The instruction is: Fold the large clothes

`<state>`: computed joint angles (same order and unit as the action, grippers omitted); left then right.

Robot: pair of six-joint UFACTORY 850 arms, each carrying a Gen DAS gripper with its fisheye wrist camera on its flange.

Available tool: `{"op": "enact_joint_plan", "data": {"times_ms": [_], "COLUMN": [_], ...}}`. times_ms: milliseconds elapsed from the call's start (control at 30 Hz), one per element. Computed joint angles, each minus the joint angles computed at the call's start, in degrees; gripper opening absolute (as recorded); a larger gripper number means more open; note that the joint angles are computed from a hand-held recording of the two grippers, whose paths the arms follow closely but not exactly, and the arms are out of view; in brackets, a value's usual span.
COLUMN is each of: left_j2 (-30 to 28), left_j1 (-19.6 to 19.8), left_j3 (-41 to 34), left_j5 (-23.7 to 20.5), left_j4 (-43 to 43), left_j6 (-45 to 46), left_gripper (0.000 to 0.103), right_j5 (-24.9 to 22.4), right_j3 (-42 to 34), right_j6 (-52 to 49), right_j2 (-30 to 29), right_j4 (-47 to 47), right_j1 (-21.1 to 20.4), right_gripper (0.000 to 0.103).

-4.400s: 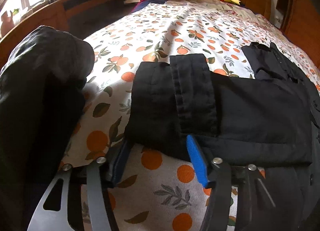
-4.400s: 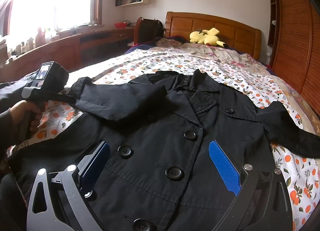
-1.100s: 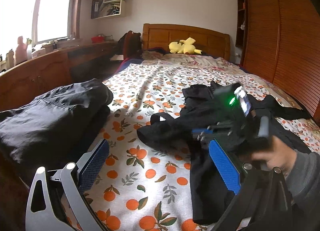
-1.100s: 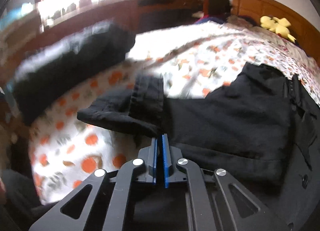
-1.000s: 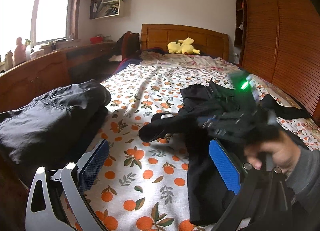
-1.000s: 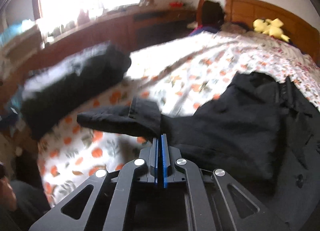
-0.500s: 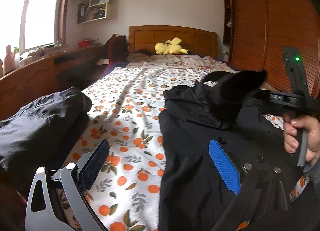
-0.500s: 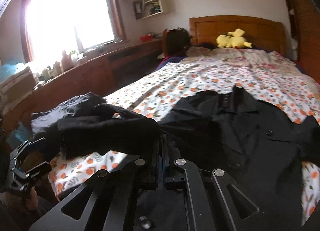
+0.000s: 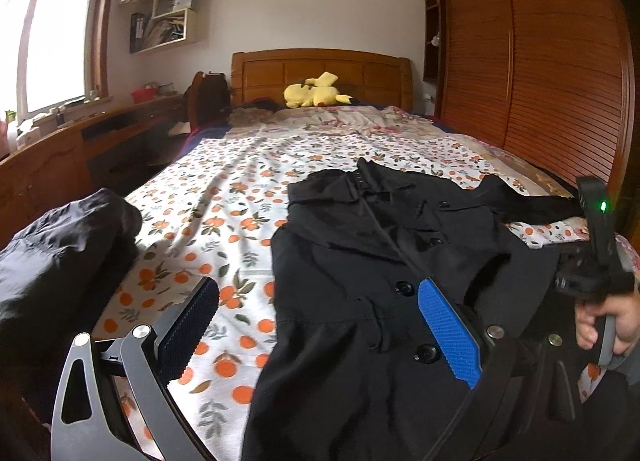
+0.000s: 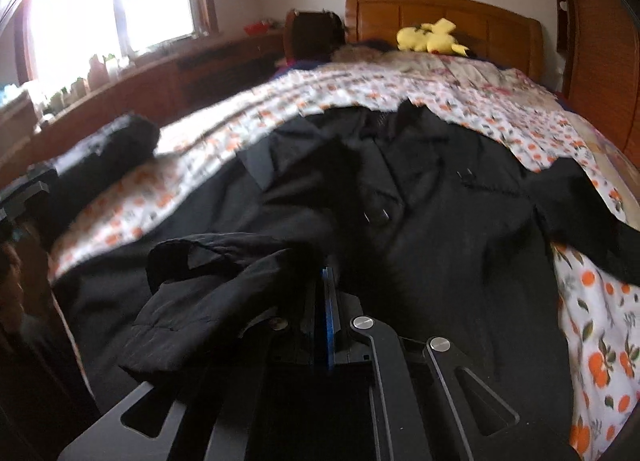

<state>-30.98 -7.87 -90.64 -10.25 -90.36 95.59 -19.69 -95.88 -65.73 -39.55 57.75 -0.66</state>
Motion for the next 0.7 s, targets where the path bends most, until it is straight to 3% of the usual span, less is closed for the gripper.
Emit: {"op": "enact_joint_plan", "data": {"times_ms": [67, 133, 200, 467, 700], "left_j2": [-0.3, -0.7, -1.0, -1.8, -1.9], "left_j1": [-0.5, -1.0, -1.5, -3.1, -3.7], "left_j3": [-0.4, -0.7, -1.2, -2.0, -1.9], "left_j5": [-0.1, 0.1, 0.1, -1.0, -1.7], "left_j4": [0.0, 0.0, 2.0, 1.6, -0.7], "left_j6": [0.0, 0.0, -2.0, -2.0, -0.2], "left_gripper": [0.101, 0.101, 0.101, 0.101, 0.101], "right_j5": [0.2, 1.5, 2.6, 4.9, 2.9], "right_j3": [1.3, 3.0, 4.9, 11.4, 15.1], "right_j6": [-0.1, 0.6, -0.3, -12.4, -23.7], "right_j2": [0.6, 1.6, 2.8, 8.8, 12.8], "right_j4": [-0.7, -2.0, -1.1, 10.0, 18.2], "right_j1": [-0.4, -0.6, -0.8, -1.5, 0.5], "right_gripper": [0.009, 0.024, 0.032, 0.034, 0.038]}}
